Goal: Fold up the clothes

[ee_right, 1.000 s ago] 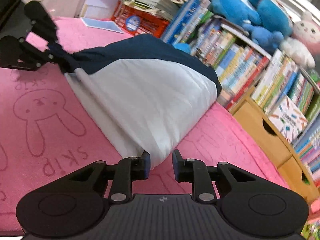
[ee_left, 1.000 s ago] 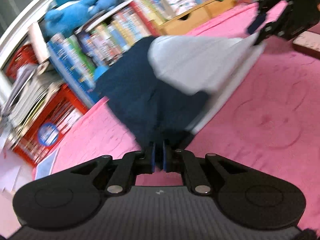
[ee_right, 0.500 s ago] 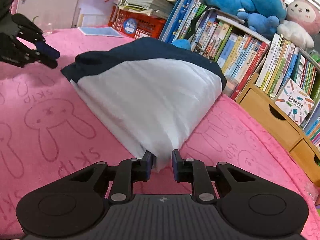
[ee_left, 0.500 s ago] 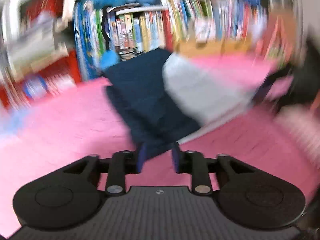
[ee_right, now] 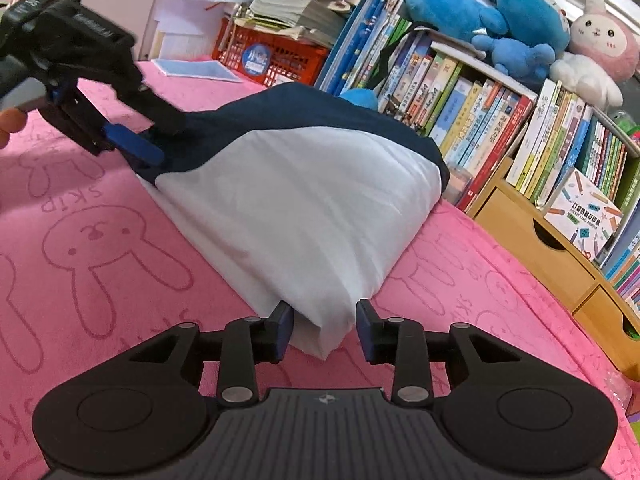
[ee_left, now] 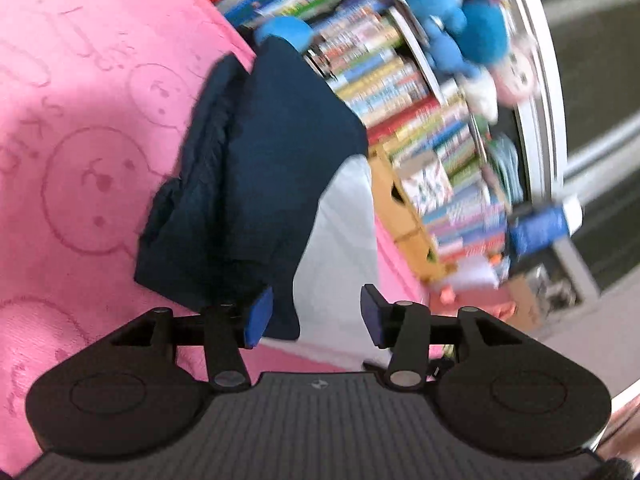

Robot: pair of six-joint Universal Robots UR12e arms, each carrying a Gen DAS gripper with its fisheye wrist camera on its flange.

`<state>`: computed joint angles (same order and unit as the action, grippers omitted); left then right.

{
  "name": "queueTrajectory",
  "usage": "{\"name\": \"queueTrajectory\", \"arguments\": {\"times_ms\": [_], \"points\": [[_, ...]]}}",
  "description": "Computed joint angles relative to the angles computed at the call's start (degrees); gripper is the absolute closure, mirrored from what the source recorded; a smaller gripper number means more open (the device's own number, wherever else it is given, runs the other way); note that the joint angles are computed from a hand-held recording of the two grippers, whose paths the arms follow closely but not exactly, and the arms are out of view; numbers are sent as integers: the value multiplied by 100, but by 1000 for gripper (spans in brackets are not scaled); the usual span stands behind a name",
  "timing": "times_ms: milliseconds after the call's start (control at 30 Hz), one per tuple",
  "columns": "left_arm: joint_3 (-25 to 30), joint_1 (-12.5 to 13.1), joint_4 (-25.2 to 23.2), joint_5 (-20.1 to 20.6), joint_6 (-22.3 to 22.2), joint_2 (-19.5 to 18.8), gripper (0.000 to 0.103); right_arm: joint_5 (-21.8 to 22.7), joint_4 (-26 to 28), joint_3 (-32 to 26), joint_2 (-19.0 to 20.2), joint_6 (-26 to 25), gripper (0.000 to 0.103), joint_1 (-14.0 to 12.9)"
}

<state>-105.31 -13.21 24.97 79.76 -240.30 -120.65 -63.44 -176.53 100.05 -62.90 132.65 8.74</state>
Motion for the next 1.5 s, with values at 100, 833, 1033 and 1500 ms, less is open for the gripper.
{"name": "queueTrajectory", "arguments": {"times_ms": [100, 833, 1033, 1500], "points": [[-154, -27, 299, 256, -49, 99, 57, -44, -264, 28, 26, -170, 64, 59], [127, -164, 738, 896, -857, -278, 73, 571, -1413, 24, 336, -1037, 90, 637], [27, -207, 245, 1231, -403, -151, 96, 368, -1348, 49, 346, -1266, 79, 668], [-100, -227, -395, 1640, 59, 31, 98, -611, -1342, 135, 342, -494, 70, 291]]}}
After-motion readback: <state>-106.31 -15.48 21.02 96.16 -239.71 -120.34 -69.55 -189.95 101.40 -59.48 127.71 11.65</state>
